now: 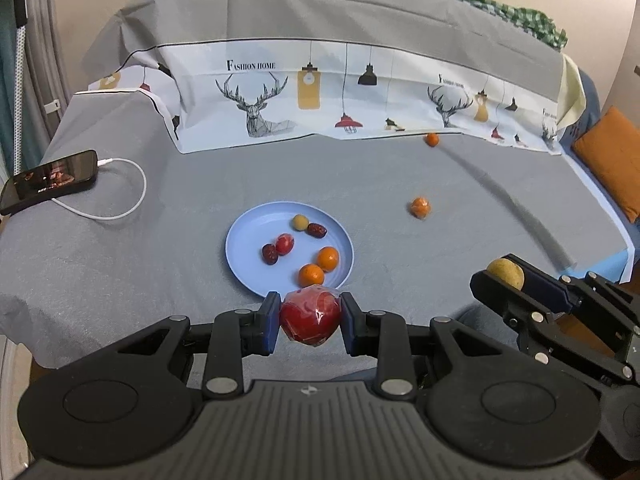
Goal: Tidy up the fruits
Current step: 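Carry the tomato and yellow fruit over the blue plate and open both tools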
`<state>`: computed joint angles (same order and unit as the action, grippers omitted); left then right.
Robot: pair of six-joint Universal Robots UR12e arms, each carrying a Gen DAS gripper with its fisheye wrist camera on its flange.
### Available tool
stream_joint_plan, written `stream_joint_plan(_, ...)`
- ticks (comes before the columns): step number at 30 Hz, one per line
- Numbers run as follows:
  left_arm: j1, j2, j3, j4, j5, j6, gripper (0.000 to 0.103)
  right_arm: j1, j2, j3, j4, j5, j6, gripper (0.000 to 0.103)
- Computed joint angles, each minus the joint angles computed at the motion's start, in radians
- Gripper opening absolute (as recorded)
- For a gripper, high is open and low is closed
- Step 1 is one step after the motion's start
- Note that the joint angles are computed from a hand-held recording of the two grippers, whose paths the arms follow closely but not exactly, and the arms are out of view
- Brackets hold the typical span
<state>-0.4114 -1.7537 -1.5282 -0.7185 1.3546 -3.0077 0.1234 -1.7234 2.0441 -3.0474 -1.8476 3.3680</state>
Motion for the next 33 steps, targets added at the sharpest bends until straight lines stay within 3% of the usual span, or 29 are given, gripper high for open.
stream_joint_plan(11, -0.002, -0.003, 0.003, 0.001, 0.002, 0.004, 0.034, 0.006, 0.005, 0.003, -0.004, -0.014, 0.017, 0.027)
stream_joint_plan(33, -0.012, -0.04, 0.042, -0.052, 0.034, -0.014, 0.034, -0.024, 0.016, -0.005, 0.04, 0.049, 0.056, 0.027)
